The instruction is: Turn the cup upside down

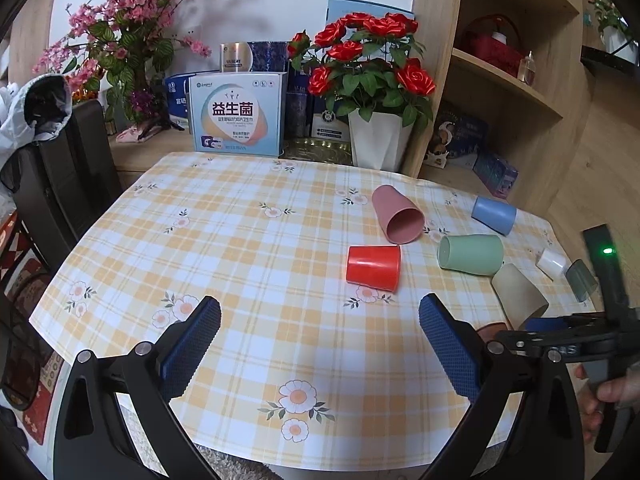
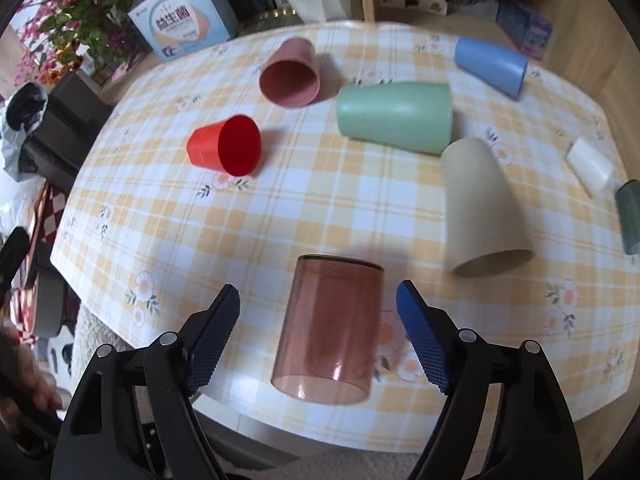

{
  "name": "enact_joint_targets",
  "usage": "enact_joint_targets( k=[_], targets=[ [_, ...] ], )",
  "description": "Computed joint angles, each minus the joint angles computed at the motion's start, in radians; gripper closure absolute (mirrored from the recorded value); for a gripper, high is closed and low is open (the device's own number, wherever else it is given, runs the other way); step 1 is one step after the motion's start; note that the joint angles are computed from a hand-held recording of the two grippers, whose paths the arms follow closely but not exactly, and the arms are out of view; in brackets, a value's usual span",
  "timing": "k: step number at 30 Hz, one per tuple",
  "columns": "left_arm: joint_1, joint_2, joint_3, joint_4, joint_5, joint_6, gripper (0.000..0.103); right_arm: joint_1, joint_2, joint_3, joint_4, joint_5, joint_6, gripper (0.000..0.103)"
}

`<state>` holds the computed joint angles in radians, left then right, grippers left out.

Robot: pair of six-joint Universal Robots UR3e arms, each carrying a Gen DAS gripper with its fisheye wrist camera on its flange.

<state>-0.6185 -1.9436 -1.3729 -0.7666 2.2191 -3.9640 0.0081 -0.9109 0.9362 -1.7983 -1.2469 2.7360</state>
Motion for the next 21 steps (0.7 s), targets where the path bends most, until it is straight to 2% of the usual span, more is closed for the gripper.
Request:
enact_joint_targets(
  k=[6, 10, 13, 16, 21],
  targets=[
    [0.010, 0.014, -0.026, 0.002, -0.004, -0.038, 0.006, 0.020, 0.129, -0.152, 0.085, -0.018, 0.076, 0.027],
    [0.017, 0.017, -0.034, -0.004, -0.024, -0.048, 0.006, 0.024, 0.172, -0.205, 0.116, -0.022, 0.085, 0.027],
    [0.016, 0.014, -0.035, -0.002, -0.026, -0.043, 0.006, 0.022, 0.168, -0.183, 0.105, -0.027, 0.084, 0.029],
    [0.016, 0.013, -0.037, 0.000, -0.028, -0.046, 0.006, 0.006, 0.151, -0.142, 0.087, -0.013, 0.087, 0.040],
    [0.019, 0.012, -0.037, -0.006, -0.037, -0.052, 0.006, -0.036, 0.074, 0.010, 0.003, 0.043, 0.092, 0.041]
  ],
)
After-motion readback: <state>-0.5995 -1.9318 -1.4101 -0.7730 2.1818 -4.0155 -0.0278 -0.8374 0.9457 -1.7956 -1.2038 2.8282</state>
